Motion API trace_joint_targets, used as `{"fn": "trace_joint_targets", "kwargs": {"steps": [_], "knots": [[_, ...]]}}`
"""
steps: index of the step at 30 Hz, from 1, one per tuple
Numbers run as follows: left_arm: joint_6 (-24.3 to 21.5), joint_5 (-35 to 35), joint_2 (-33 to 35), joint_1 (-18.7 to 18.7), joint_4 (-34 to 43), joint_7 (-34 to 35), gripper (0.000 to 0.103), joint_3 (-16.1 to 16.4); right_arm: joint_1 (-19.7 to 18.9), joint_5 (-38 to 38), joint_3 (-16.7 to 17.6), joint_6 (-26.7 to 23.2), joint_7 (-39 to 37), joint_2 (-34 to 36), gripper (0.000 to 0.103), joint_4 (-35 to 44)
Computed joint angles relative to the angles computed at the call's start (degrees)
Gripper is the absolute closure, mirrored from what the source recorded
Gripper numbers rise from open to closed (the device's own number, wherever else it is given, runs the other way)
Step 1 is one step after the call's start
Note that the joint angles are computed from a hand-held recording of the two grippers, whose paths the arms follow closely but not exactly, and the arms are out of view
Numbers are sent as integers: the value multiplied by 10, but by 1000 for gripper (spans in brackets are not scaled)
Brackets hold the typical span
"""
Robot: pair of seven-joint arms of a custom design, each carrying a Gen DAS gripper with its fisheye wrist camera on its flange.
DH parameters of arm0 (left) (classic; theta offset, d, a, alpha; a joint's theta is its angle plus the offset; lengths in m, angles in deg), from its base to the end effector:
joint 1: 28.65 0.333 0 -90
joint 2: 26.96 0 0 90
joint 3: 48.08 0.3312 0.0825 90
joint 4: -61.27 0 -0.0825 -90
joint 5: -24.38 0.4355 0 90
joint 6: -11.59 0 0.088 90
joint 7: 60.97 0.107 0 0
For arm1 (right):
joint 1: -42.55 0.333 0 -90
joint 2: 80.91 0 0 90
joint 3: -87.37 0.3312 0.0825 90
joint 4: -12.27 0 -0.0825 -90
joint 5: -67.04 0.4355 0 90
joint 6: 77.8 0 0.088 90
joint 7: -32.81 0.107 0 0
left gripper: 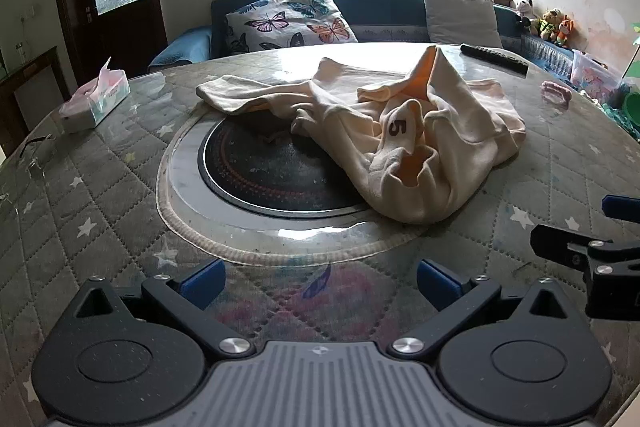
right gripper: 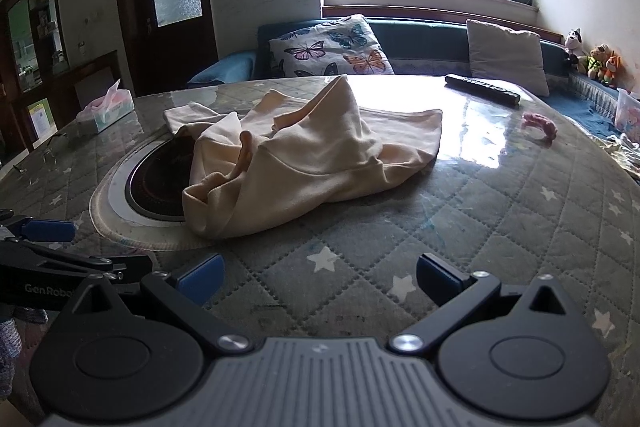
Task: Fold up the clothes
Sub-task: 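Reach both grippers toward the crumpled cream sweatshirt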
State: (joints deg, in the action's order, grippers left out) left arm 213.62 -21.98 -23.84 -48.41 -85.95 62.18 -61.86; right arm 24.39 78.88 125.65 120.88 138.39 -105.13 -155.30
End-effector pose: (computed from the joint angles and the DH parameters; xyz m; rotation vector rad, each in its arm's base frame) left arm 0.4598 -0.1993 0.3053 -1.5027 1.9784 -0.8278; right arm 0.3912 0.1027 0.3509 -1.5932 1.7098 -0.7777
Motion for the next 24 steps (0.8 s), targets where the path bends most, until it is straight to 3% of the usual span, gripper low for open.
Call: {"fn": "trace_joint_targets", "kwargs": {"steps": [16, 24], "knots": [[-13, -123, 22, -25, 51, 123, 0, 14, -3, -9, -12, -12, -19, 25, 0, 25], [-15, -146, 32, -27, 71, 156, 0, 19, -16, -8, -6, -18, -32, 34, 0, 38]]}}
